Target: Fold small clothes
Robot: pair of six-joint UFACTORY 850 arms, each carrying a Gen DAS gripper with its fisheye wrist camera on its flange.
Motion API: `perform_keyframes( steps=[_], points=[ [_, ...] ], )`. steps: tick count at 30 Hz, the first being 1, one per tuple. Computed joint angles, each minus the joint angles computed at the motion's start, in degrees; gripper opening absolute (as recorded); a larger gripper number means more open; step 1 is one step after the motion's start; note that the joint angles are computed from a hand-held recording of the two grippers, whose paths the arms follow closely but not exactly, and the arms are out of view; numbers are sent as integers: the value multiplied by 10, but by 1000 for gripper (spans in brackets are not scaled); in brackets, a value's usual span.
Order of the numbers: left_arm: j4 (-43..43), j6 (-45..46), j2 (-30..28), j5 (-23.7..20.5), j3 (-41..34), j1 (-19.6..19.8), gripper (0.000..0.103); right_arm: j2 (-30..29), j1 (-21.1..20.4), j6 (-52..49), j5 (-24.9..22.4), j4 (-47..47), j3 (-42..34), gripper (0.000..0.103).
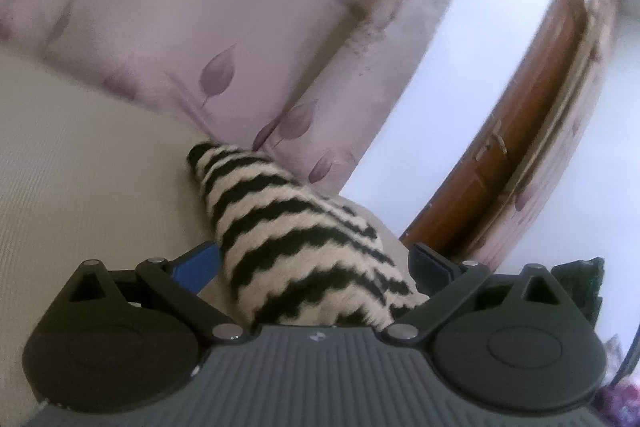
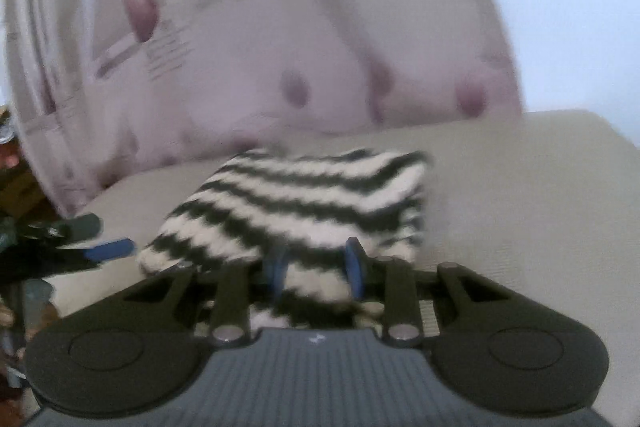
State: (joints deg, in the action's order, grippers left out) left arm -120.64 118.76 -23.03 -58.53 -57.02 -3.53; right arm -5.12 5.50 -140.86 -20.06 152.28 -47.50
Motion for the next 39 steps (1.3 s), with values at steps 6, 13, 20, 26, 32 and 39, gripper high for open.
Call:
perform_keyframes(
  steps=[6,13,20,26,32,39],
  points=[
    [-28,47,-1,29,-15,-38,96,-6,-11,59,3,-73,-2,31],
    [-46,78,-28,44,-19,-51,90,-37,-10,170,6,-164,-27,9],
    [0,-34,-54,45,-43,-37,96,-20,-27,91,26,-71,-3,9],
    [-29,-15,-52,41,-37,-35,96,-29,-46,200,-44,-141,9,11],
    [-51,58,-38,59,-23,-51,96,-23,-39,117,-26,-28,13,50],
    [-36,2,-50,85,-40,-52,102,-65,-50,241,-22,-137,-22,82]
  ],
)
